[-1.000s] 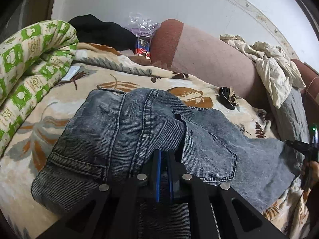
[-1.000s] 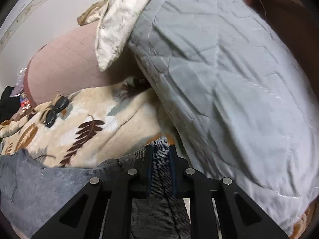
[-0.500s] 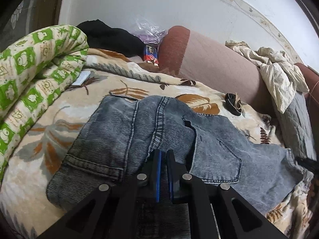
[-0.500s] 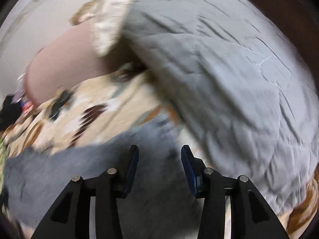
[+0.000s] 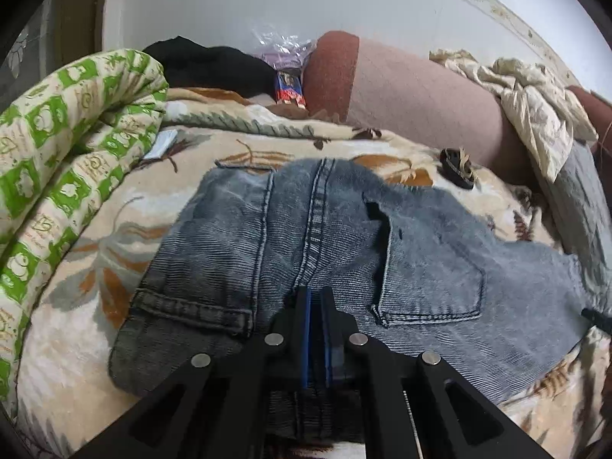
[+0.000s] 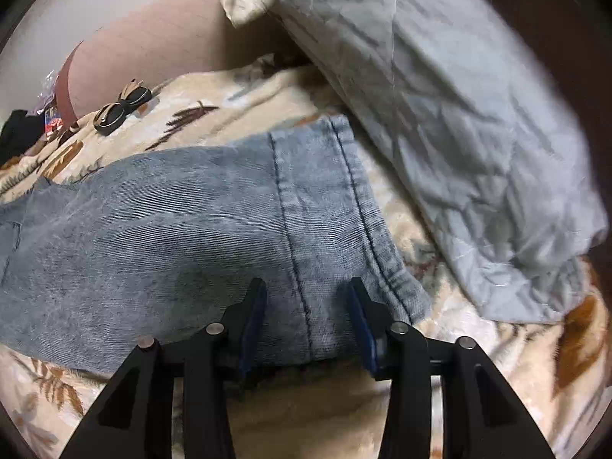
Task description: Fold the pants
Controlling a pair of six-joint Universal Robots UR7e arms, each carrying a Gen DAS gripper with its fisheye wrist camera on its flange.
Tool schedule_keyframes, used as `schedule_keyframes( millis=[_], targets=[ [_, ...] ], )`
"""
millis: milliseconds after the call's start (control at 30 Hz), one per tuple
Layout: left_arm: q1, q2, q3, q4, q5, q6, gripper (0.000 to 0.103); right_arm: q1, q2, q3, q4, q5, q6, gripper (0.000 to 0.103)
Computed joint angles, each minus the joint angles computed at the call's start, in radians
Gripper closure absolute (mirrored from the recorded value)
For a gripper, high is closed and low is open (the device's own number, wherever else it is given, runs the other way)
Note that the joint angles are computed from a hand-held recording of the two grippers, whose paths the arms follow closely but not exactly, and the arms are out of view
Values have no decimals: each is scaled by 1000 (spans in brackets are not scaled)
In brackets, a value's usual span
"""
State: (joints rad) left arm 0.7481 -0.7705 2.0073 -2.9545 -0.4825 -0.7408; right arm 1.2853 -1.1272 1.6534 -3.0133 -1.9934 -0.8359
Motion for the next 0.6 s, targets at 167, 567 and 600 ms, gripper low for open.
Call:
schedule_keyframes(
  millis=[167, 567, 600],
  targets=[
    [-51, -36, 26, 3, 75, -27, 96, -6, -93, 82, 36, 187, 41, 53],
    [-21, -108, 3, 326, 75, -241, 96, 147, 26, -5, 305, 304, 85, 52],
    [-8, -105, -18, 408, 62, -278, 96, 163, 65, -38, 309, 290, 97, 52]
  ],
)
